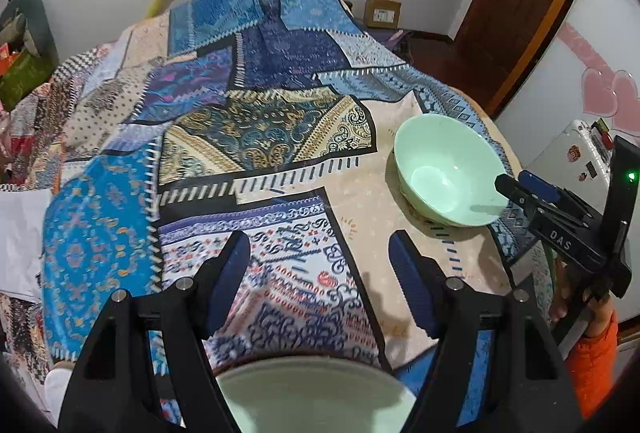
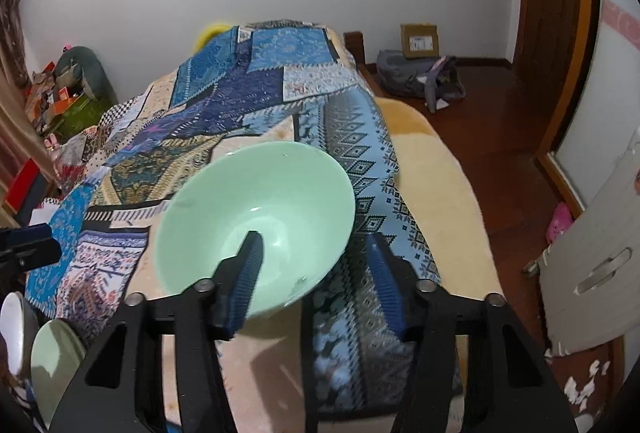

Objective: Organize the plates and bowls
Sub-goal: 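Move both grippers to the mint green bowl rim, then close both grippers on the rim of the mint green bowl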

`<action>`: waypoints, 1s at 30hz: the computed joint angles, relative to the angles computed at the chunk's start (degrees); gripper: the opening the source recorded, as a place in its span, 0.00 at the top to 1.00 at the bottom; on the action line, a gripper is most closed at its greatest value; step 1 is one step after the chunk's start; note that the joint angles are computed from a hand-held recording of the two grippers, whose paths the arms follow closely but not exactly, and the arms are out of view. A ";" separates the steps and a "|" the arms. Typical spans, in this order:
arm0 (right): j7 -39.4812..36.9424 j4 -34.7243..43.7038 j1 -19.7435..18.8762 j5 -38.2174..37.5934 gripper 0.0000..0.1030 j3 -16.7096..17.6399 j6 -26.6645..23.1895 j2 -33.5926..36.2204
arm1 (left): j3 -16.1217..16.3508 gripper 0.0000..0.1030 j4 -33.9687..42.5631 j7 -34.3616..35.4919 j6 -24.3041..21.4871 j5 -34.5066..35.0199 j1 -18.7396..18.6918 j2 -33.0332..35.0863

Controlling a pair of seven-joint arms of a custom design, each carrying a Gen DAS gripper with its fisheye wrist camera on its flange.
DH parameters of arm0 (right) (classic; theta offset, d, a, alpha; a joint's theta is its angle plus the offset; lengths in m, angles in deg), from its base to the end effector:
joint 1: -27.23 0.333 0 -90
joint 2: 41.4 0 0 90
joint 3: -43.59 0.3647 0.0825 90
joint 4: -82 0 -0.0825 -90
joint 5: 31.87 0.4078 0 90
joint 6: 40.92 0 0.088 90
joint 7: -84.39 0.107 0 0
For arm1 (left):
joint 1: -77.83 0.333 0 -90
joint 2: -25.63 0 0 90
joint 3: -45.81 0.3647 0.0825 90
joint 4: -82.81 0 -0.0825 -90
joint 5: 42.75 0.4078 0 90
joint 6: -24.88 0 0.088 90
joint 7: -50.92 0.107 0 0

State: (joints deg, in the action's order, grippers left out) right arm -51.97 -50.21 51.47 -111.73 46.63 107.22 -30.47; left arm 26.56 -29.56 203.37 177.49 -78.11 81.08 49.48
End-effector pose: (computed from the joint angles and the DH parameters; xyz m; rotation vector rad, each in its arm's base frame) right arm 0.4769 0.2660 0.2910 -1.1362 2.2902 -0.7430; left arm 0.6582 -0.1533 0.3262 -1.1023 2.7452 -0.8365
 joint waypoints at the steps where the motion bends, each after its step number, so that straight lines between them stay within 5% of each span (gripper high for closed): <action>1: -0.15 0.19 -0.16 0.08 0.62 -0.10 0.32 0.32 | 0.30 0.31 0.57 -0.74 0.06 0.73 -0.64 0.76; 13: -5.95 2.40 -0.79 1.32 0.82 -2.30 4.20 3.90 | -1.09 0.31 2.99 -4.61 1.09 5.56 -1.32 4.49; 19: -6.21 3.06 -0.19 -0.67 0.82 -2.07 5.92 4.19 | -2.57 0.31 1.93 -2.94 1.28 4.21 -0.40 3.71; 30: -3.11 5.67 1.16 -5.58 0.82 -1.74 10.06 6.10 | -0.47 0.31 0.95 -6.61 2.39 9.08 -3.24 4.82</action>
State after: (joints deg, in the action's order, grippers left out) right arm -55.08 -44.55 52.64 -117.31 44.89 117.27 -24.37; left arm 26.09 -28.60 196.76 179.87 -69.03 77.85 54.30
